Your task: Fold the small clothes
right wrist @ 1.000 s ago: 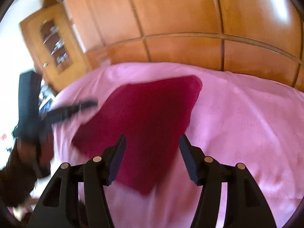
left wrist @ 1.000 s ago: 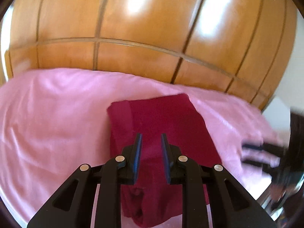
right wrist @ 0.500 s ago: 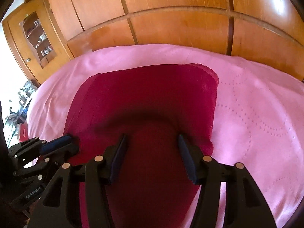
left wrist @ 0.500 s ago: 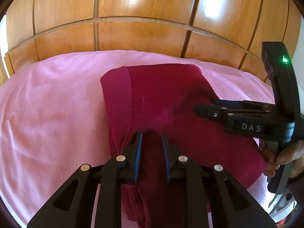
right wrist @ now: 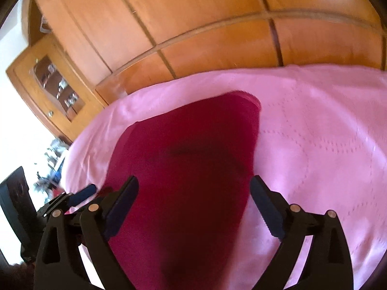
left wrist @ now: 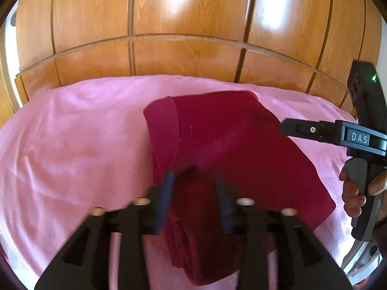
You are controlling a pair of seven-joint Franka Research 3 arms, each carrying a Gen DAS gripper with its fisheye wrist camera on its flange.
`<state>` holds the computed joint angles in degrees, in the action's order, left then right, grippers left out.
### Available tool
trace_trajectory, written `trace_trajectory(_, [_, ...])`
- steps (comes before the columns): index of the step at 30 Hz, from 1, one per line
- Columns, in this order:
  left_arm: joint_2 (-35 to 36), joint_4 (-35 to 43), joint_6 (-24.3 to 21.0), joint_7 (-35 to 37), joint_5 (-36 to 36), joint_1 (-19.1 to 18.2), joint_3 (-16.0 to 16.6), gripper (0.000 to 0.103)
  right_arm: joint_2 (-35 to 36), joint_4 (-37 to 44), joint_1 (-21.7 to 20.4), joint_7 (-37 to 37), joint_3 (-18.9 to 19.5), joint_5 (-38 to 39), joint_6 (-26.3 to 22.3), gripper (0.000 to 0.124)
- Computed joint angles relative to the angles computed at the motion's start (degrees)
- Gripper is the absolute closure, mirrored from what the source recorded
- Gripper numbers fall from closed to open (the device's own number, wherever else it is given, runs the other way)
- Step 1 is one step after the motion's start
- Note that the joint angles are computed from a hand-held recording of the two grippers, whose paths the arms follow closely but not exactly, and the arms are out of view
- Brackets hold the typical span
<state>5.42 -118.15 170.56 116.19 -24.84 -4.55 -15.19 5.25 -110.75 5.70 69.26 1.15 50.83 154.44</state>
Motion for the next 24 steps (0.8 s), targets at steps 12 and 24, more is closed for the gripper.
trace_trajectory(12, [5.9,8.5,-12.9,10.6,-14.6,5.4,-2.0,0.031,6.7,5.0,-5.6,-10.0,0.6,22.0,-16.4,0.030])
trace_trajectory(24, [13.6,16.7,-34.3,25.2,-38.7,12.0,-2.6,0.060,6.3,4.8,-4.6,-11.1,1.4,18.9,-12.9,0.064])
